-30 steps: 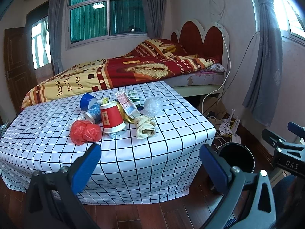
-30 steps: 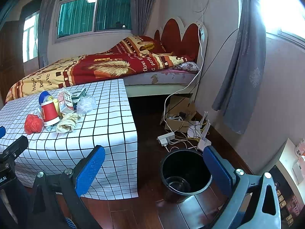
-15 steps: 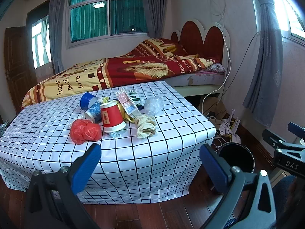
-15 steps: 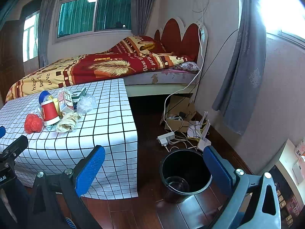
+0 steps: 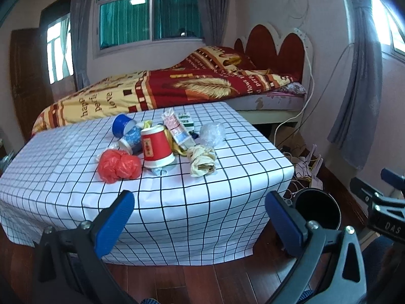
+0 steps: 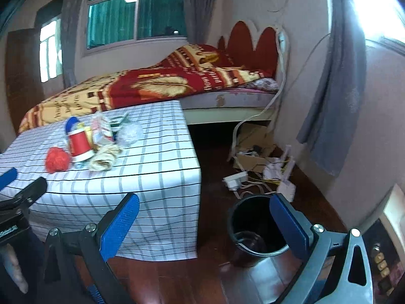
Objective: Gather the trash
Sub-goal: 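Grasp the beige crumpled tissue with the right tool while the left tool grasps the red paper cup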
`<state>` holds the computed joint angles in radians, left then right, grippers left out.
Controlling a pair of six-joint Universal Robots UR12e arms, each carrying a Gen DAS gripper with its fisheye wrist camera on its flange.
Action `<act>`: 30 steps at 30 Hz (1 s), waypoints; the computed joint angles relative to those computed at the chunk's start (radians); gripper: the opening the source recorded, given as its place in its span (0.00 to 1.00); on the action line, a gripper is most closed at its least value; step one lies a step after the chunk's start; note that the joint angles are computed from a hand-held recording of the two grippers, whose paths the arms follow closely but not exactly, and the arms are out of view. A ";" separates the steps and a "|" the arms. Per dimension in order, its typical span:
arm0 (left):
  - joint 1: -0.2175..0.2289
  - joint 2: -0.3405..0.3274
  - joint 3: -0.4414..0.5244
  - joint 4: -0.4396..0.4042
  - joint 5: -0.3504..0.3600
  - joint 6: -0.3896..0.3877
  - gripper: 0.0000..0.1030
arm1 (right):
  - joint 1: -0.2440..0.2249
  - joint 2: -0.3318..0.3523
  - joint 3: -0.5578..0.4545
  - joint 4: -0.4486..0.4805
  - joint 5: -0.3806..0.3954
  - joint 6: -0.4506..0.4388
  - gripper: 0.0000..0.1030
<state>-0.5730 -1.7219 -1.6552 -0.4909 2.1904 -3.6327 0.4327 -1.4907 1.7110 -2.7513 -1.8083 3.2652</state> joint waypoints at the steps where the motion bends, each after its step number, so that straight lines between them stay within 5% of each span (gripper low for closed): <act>1: 0.003 0.003 -0.003 -0.001 0.002 -0.008 1.00 | -0.001 0.002 -0.001 -0.001 0.012 0.008 1.00; 8: 0.050 0.043 -0.064 0.080 -0.046 -0.052 1.00 | 0.007 0.041 -0.036 -0.010 0.042 -0.018 1.00; 15: 0.111 0.067 -0.096 0.049 -0.037 -0.070 1.00 | 0.009 0.118 -0.117 -0.010 0.180 -0.030 1.00; 24: 0.180 0.056 -0.109 -0.016 -0.003 -0.081 1.00 | 0.057 0.242 -0.263 0.028 0.203 -0.107 1.00; 30: 0.212 0.038 -0.101 0.031 -0.075 -0.053 1.00 | 0.076 0.323 -0.347 0.071 0.232 -0.136 0.95</act>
